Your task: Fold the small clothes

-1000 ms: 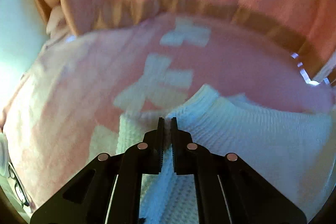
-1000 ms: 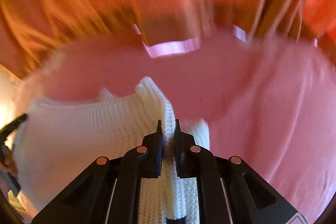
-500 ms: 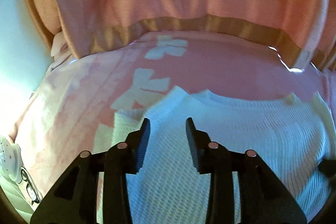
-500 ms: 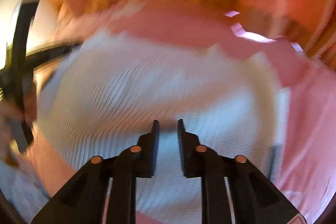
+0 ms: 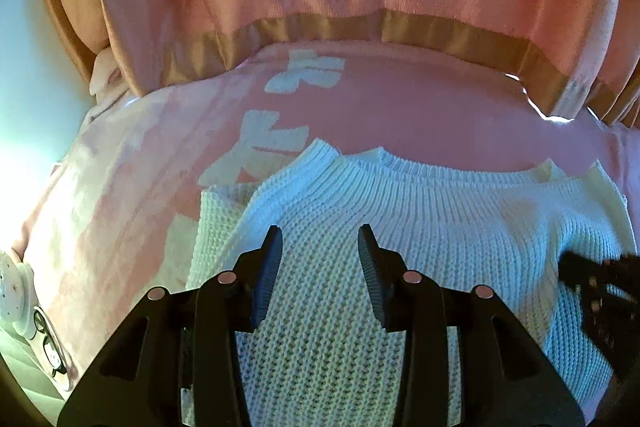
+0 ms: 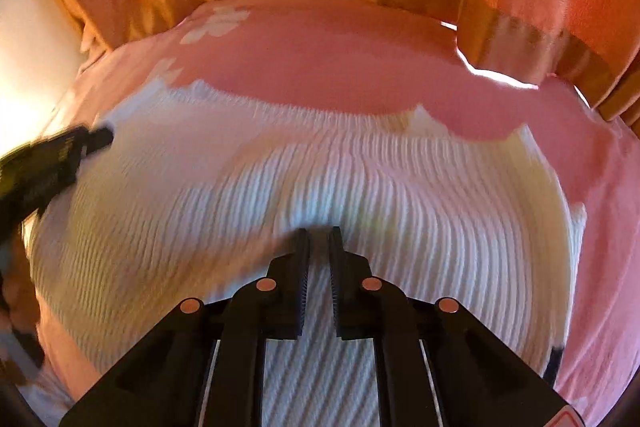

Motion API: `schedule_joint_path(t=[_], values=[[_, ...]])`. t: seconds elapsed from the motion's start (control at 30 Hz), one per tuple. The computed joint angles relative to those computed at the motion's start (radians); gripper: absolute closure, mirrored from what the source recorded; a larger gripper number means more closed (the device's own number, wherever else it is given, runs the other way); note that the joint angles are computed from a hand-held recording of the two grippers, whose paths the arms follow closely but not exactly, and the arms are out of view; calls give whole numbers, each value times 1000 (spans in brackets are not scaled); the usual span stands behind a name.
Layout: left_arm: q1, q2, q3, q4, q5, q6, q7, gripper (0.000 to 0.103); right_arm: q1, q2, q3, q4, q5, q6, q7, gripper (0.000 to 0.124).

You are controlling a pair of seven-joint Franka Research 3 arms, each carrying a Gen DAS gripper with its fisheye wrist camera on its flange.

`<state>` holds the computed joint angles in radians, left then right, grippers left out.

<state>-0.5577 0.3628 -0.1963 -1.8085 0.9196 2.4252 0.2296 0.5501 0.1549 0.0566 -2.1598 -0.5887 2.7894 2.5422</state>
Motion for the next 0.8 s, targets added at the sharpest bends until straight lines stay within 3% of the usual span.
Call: schedule_joint_path(t=[0.13,0.27,0.4,0.53,0.57,0.63,0.73,0.8], values=[[11,8,3,1,-26,-13,15,57,1,4,-22,24,-41,51,71,113],[30,20,10,9,-56,-19,22,56,-5,9,-12,44,-21,33,27,109],[53,18,16,-3,-94,19,-4,56,-19,31,-6,59,69,47,-36,78],[52,4,15,-18,-84,57,-10,51,-16,67,4,89,164,40,-145,60],[48,1,14,-19,-75,64,-6,47,4,80,-11,103,144,22,-143,62],[41,3,11,-15,-64,67,5,47,19,104,-16,123,142,14,-179,117],[30,8,12,-6,-51,67,11,47,69,74,-66,112,67,70,-96,117],[25,11,14,0,-42,70,9,47,108,35,-116,97,-79,141,24,117]])
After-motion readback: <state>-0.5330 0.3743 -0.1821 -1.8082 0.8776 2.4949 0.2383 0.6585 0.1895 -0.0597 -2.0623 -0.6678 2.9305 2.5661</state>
